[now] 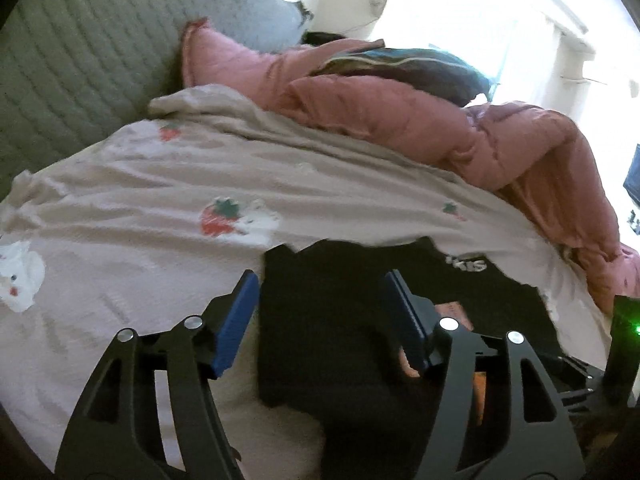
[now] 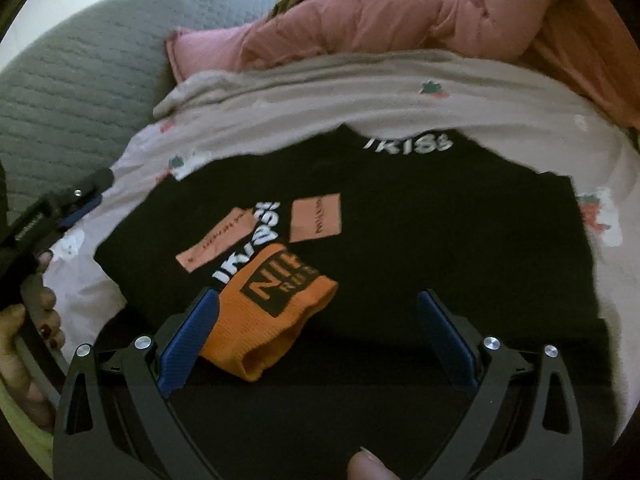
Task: Fold small clothes
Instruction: 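Lower the orange cuff onto the shirt body and open the left tool, then grasp the folded orange cuff with the right tool and lift it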
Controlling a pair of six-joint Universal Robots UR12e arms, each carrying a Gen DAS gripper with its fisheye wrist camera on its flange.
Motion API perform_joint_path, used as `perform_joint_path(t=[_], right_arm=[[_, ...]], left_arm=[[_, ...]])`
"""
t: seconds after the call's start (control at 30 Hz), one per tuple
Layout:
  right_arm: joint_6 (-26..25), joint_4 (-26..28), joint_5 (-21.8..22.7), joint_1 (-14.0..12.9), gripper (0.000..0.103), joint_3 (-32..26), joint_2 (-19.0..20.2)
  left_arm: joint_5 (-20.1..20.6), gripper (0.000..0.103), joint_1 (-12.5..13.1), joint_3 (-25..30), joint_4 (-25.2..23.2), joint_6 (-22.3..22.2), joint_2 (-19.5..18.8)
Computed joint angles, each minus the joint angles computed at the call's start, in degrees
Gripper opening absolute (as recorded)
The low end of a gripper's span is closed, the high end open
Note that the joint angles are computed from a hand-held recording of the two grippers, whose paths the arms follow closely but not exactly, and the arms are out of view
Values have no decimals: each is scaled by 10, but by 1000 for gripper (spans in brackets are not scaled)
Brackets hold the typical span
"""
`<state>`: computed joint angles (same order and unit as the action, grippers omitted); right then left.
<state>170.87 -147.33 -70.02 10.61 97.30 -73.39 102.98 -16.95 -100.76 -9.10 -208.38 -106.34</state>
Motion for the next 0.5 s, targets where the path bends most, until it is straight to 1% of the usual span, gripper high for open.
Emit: perform_joint_path(t=[0.03, 0.07, 0.1, 0.13, 0.17, 0.2, 0.33, 0.37, 0.4, 0.5], right_arm=[[-1, 3, 4, 1, 94, -1, 2], [-2, 6, 3, 3, 82, -3, 4], [-1, 9, -2, 5, 76, -5, 6], [2, 7, -4, 6, 76, -5, 6], [5, 2, -5, 6, 73, -4, 7], [9, -1, -3, 6, 62, -3, 7], [10, -13, 0, 8, 35, -2, 7], [8, -20, -1, 9, 24, -1, 7], [6, -23, -1, 10, 17, -1, 7], [-8, -38, 11, 8, 13, 1, 5]], left_arm=[[-6, 57, 3, -1, -1, -6, 1], [-9, 57, 6, -4, 0, -13, 2], [-10, 57, 8, -6, 1, -20, 4], [-11, 58, 9, -8, 4, -22, 5], [-12, 58, 10, -9, 8, -24, 6], [-12, 58, 10, -10, 11, -26, 6], [-11, 59, 12, -13, 18, -34, 6], [-12, 59, 13, -14, 19, -36, 7], [-13, 59, 13, -15, 19, -38, 7], [-11, 59, 13, -17, 22, -41, 8]])
